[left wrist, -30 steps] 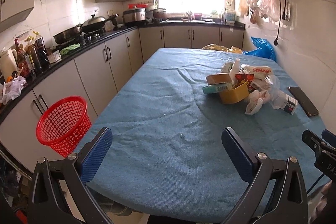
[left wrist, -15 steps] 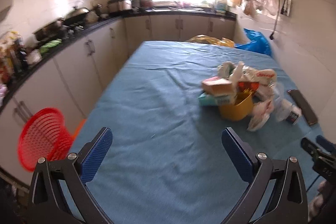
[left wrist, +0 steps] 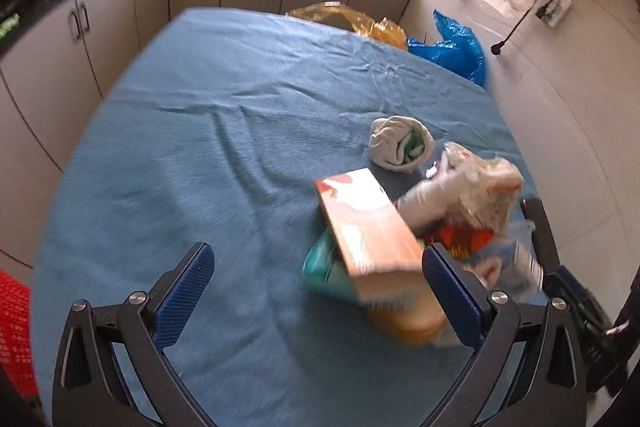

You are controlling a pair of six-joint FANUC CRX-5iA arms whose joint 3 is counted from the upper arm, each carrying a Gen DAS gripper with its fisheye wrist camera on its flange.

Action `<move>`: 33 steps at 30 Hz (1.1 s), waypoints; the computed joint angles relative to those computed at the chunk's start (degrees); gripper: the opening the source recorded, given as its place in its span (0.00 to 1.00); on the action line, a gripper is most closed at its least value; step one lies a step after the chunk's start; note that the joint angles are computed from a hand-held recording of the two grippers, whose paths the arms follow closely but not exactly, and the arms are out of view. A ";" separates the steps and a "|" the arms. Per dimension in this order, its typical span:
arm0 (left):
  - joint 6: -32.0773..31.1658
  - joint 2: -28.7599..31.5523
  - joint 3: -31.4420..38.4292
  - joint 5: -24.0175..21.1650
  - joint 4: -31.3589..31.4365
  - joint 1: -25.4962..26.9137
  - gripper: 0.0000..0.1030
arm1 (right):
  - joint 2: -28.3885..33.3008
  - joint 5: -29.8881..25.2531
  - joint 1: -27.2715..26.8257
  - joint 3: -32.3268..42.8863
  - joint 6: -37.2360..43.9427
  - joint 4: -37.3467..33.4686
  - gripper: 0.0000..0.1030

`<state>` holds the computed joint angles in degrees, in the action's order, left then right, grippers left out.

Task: Collect trash
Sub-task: 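Grasp the torn cardboard box with the left gripper while the right gripper grasps the clear plastic cup, then carry the box and cup with both grippers over the red basket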

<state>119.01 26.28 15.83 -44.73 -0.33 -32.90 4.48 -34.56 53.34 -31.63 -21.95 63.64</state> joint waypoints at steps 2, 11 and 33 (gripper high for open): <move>-2.18 1.95 1.57 -0.84 2.87 0.71 1.00 | 1.55 1.26 -1.24 1.74 3.31 -1.54 0.81; -6.91 10.74 12.41 -8.36 5.01 -0.16 0.93 | 6.32 4.35 -2.50 6.81 11.03 -7.34 0.80; 3.72 -12.84 -14.01 8.57 -3.85 -2.64 0.43 | -0.20 -1.60 5.68 1.77 0.42 5.05 0.57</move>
